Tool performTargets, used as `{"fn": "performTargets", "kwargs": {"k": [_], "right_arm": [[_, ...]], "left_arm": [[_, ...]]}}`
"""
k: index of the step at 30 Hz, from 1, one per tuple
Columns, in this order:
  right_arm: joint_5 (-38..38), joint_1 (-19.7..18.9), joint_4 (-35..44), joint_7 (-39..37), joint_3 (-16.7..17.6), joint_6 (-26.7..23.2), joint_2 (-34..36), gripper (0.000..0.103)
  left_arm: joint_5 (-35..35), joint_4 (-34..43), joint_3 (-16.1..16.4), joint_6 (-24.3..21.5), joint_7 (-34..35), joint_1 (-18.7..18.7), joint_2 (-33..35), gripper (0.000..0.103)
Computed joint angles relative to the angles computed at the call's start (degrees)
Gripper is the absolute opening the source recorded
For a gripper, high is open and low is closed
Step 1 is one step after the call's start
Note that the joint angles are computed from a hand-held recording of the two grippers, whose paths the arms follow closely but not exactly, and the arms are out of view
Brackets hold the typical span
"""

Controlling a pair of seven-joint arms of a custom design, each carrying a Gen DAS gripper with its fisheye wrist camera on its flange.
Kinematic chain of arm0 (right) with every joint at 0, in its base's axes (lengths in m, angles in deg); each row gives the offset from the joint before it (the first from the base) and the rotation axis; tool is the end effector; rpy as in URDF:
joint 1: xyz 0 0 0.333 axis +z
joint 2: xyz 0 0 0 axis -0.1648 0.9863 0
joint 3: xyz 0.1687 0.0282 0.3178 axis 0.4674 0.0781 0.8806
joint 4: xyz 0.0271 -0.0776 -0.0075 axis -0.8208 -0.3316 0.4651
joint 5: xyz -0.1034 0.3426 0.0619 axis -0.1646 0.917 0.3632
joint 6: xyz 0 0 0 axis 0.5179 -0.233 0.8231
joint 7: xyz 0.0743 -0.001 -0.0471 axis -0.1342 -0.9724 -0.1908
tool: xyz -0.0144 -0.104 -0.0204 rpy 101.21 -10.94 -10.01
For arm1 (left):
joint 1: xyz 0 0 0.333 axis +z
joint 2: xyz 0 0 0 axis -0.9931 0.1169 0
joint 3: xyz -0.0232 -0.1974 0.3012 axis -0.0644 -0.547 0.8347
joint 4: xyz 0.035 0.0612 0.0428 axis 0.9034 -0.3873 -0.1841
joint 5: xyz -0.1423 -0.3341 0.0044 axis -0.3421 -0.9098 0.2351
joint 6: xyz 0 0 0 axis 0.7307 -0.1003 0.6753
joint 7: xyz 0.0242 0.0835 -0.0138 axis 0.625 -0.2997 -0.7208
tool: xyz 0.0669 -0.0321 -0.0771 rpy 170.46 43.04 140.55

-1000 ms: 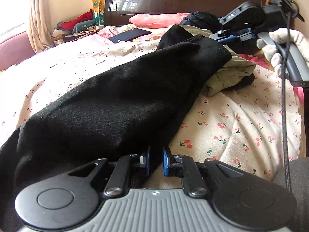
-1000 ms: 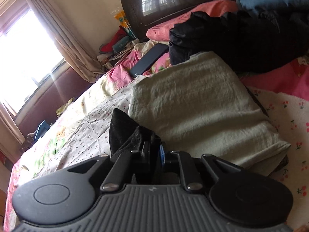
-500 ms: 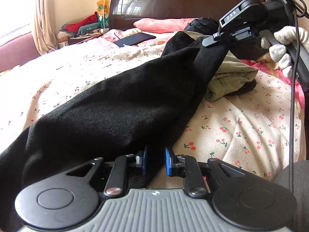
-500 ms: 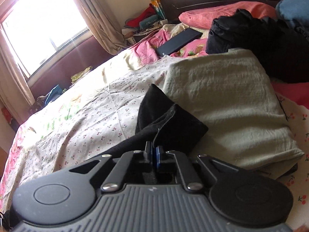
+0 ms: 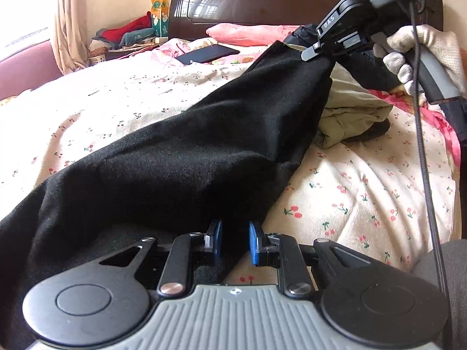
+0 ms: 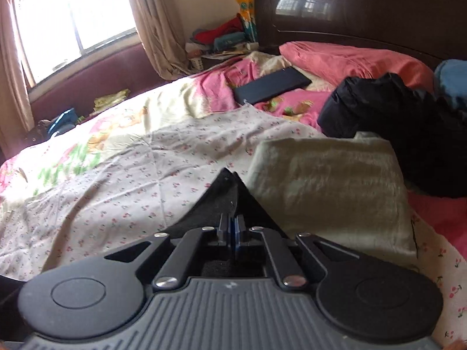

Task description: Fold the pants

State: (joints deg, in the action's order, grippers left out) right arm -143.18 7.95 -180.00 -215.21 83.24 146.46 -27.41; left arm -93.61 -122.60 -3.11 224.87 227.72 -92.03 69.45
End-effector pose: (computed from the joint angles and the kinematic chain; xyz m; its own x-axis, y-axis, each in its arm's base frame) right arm 0.5395 0.1847 0.5916 -0.6942 -0.6982 -0.1749 -0.3589 0.5464 -0.7567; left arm 0.6878 -0.3182 0.4743 -0.9436 -0.3277 0.0468 -0.2439 0.5926 -0.7677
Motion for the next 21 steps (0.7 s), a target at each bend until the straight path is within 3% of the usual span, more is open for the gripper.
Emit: {"fn": "performTargets", "kwargs": {"k": [3,7,8,10,13,15,21], "right_arm": [[1.6,-0.4,-1.2,2.7,-0.3,-1.3,-0.3,0.009],[-2.3,2.5,4.5,-1.1,1.6,-16.3,2.3,0.013],[-3.6,3.3,4.3,-0.8,1.7,-16.8,1.7,0.013],[-4.2,3.9,2.2,1.4,2.0,-11.2,-0.3,0.015],[-1.5,3.3,-1.2,3.3,1.8,6.1,-0.7,0.024],[-0.5,3.9,0.1,0.5,2.4,11.9,2.5,0.023],[5.6,8.7,11.9,-24.4,3.2,12.4,15.4,0.023]], "left_arm": [[-0.1,-0.3,-0.1,0.5,0.7,0.1,-0.2,0.034],[-0.7,-1.4,-0.1,2.1,1.8,0.8,-1.3,0.034],[-0.8,-2.1,-0.1,2.6,2.3,1.2,-1.8,0.034],[-0.9,-4.2,0.6,3.3,2.7,2.0,-3.3,0.035],[-0.2,-7.8,2.2,4.7,2.5,3.0,-5.6,0.035],[-0.3,-10.2,3.0,6.0,2.4,4.0,-7.6,0.037],[-4.3,-13.0,4.0,8.3,1.4,8.0,-11.6,0.042]]}}
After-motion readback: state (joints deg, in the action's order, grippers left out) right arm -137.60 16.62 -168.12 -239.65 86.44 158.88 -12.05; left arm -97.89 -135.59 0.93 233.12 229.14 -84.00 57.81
